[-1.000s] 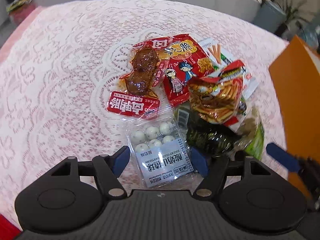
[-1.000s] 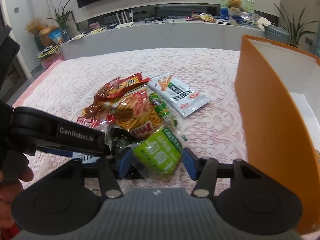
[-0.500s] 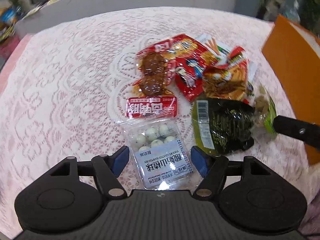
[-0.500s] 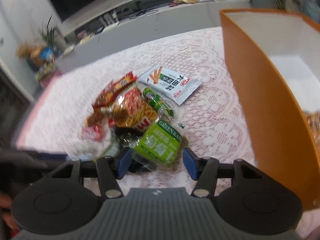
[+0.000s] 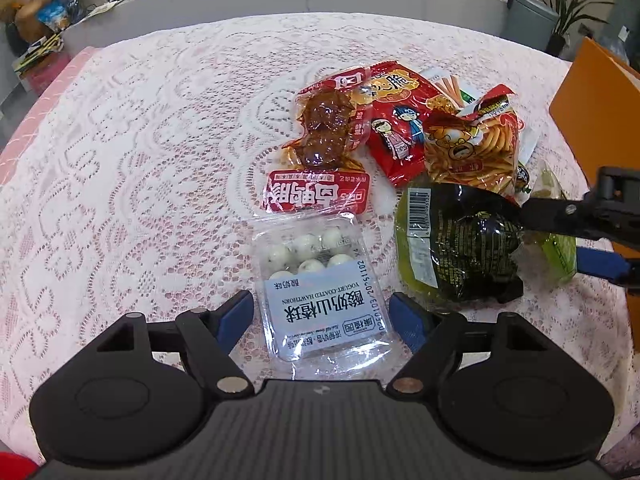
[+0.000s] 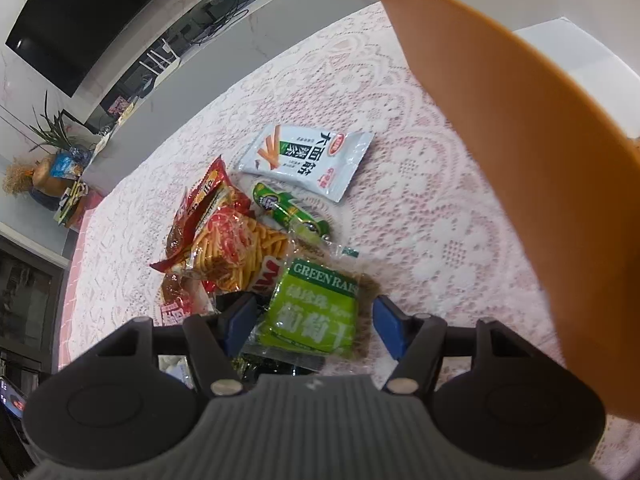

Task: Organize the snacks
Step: 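Grasp the green peas bag with the right gripper while the left approaches the quail eggs pack, then grasp the clear quail eggs pack with the left gripper and lift it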

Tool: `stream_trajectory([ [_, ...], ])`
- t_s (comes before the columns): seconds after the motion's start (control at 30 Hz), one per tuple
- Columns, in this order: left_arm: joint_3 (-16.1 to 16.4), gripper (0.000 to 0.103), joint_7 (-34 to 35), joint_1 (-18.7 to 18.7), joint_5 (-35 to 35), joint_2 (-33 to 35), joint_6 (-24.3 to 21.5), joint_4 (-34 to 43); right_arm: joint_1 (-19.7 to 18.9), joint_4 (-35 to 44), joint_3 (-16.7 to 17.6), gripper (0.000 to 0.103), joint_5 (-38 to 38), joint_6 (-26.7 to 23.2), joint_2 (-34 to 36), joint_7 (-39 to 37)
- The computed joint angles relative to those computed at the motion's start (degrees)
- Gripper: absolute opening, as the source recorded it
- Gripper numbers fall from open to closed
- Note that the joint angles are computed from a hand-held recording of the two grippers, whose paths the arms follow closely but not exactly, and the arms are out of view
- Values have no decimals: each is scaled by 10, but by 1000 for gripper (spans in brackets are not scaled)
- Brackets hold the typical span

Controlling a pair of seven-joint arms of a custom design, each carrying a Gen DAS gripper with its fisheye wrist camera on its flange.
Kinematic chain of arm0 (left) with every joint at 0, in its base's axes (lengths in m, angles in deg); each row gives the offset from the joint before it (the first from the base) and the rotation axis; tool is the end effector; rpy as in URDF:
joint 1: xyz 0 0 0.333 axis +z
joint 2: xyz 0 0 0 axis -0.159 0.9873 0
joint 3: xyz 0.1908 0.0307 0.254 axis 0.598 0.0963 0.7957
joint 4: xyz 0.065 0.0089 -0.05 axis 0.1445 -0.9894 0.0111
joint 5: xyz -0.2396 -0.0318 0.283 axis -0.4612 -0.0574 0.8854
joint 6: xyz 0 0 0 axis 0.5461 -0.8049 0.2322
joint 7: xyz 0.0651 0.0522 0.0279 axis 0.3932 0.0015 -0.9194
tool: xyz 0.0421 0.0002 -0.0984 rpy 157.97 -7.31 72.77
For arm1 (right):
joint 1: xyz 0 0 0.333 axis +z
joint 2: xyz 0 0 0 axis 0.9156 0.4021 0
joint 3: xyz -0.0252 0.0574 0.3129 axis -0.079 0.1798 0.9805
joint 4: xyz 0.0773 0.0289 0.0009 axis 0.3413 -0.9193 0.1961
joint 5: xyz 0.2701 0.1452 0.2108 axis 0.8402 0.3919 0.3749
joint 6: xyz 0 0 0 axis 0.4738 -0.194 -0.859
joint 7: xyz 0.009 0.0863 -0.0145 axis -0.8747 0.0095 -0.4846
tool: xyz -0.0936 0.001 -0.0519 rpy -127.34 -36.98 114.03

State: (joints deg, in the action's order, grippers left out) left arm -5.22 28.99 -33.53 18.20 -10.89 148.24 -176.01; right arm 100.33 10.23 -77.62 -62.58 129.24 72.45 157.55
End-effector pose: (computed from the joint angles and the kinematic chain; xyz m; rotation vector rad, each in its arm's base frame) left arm 0.5321 -0.3153 0.2730 -2.3386 1.3634 -0.3371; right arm 0.6342 0.5025 0.2741 -1.8852 1.5985 0.1781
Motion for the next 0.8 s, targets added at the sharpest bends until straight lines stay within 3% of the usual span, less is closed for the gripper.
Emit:
stream_trajectory([
  [0.3,0,85,6,1,5,-4,10,-6,1,23,4,56,5,-2,18,9],
  [0.33,0,83,8,1,6,-6,11,-7,3,20,0,48,3,0,16,10],
  [0.5,1,75,14,2,14,-7,19,-10,-7,8,10,43,6,-8,6,-12],
  [0.67,9,73,-22,1,39,-27,46,-34,1,-53,-3,42,-11,34,-32,-45],
  [0.8,5,72,-41,-2,64,-52,40,-46,-17,-97,19,42,2,59,-60,-85],
])
